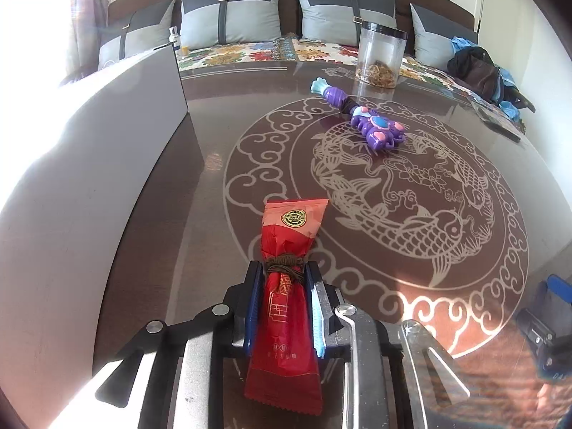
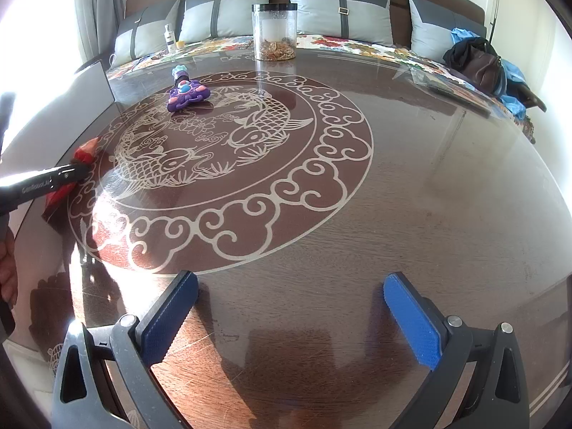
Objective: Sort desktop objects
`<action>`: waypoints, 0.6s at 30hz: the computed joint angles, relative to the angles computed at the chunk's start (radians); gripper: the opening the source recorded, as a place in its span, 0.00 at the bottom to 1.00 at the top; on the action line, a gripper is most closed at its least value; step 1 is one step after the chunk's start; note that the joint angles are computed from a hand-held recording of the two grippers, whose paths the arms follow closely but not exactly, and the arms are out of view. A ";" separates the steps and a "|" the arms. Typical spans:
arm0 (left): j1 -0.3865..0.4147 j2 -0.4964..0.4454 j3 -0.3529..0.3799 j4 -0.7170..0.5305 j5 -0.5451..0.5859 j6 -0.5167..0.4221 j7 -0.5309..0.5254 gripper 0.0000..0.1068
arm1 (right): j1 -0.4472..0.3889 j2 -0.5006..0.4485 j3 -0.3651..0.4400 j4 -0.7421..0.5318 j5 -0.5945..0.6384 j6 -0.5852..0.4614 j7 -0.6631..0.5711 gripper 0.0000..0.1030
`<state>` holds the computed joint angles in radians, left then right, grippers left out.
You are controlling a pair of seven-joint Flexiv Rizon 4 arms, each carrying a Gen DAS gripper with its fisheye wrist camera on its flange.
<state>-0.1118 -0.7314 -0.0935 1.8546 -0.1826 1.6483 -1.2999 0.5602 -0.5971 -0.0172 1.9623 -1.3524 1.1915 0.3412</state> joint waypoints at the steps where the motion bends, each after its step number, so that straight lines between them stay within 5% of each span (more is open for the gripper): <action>1: 0.017 0.002 -0.018 0.017 0.007 0.023 0.005 0.25 | 0.000 0.000 0.000 0.000 -0.001 0.000 0.000 1.00; 3: 0.054 0.000 -0.059 0.038 0.020 0.056 0.016 0.30 | 0.000 0.000 0.000 0.000 -0.001 0.000 0.000 1.00; 5: 0.103 -0.007 -0.120 0.044 0.037 0.061 0.050 0.51 | 0.000 0.000 0.000 0.000 -0.001 0.000 0.000 1.00; 7: 0.055 -0.009 -0.070 0.032 0.047 0.053 0.053 0.69 | -0.001 0.000 0.000 0.000 -0.001 0.000 0.000 1.00; 9: 0.008 -0.008 -0.018 0.025 0.037 0.057 0.037 0.74 | -0.001 0.000 0.000 0.000 -0.001 0.000 0.000 1.00; 12: 0.082 -0.010 -0.098 0.034 0.026 0.043 0.044 0.80 | -0.001 0.000 0.000 0.000 -0.001 0.000 0.000 1.00; 16: 0.014 -0.012 -0.024 0.015 0.017 0.024 0.029 0.91 | -0.001 0.000 0.001 0.000 0.000 0.000 -0.001 1.00; 18: 0.036 -0.015 -0.049 0.015 0.004 0.012 0.035 0.96 | -0.001 0.000 0.000 0.000 -0.001 0.000 -0.001 1.00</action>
